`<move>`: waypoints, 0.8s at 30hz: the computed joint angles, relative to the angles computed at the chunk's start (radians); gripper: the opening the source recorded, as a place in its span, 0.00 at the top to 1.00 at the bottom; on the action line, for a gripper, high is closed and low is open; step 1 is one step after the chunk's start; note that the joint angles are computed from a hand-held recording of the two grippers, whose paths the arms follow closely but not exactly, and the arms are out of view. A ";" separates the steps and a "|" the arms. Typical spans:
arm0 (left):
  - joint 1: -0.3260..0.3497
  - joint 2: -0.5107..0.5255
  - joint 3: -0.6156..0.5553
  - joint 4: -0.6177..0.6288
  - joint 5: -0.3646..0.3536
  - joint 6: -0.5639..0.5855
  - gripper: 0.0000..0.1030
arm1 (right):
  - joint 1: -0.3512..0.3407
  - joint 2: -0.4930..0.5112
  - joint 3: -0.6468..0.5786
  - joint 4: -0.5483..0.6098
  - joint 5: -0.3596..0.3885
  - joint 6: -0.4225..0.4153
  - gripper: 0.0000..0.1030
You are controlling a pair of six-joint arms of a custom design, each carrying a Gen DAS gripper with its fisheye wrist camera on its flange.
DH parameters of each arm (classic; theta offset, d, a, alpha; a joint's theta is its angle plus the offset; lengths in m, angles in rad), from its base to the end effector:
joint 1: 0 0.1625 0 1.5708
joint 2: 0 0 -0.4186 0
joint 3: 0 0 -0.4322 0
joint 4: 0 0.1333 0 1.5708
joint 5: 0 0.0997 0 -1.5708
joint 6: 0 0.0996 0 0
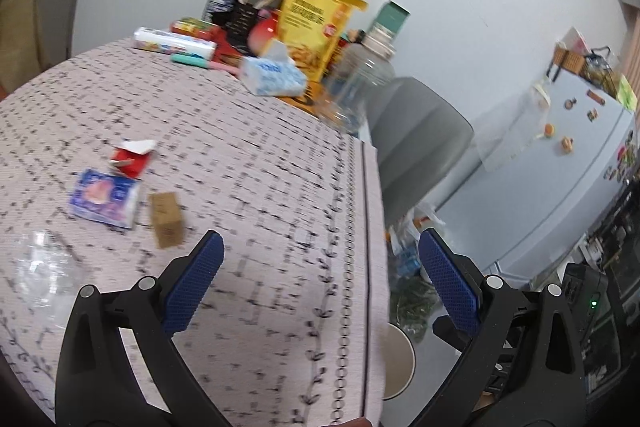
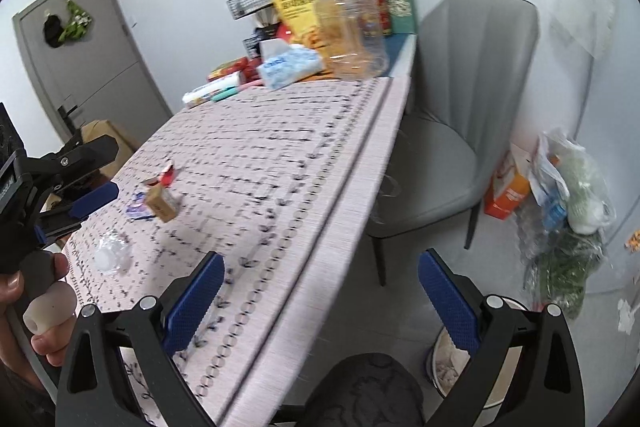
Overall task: Collect trash
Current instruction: 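Move both tools back over the table toward the remaining trash, then lower the right tool onto the small cardboard box and close it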
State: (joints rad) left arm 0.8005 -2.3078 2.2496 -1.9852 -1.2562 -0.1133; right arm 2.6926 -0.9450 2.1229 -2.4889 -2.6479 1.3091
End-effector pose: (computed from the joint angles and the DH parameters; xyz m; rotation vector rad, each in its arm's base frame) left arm -0.0786 -0.3167 0.4587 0.8434 2.8231 -0.8406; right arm 0.4656 -0.1737 0.0313 -0.0361 -2.2876 1.1740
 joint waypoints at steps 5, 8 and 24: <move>0.055 0.001 -0.043 -0.002 0.018 0.026 0.06 | -0.014 0.070 -0.057 -0.107 0.013 -0.130 0.08; 0.078 0.005 -0.064 -0.005 0.027 0.039 0.06 | -0.024 0.115 -0.095 -0.177 0.027 -0.216 0.08; 0.312 0.080 -0.180 -0.084 -0.001 0.188 0.06 | -0.099 0.300 -0.264 -0.395 0.125 -0.525 0.09</move>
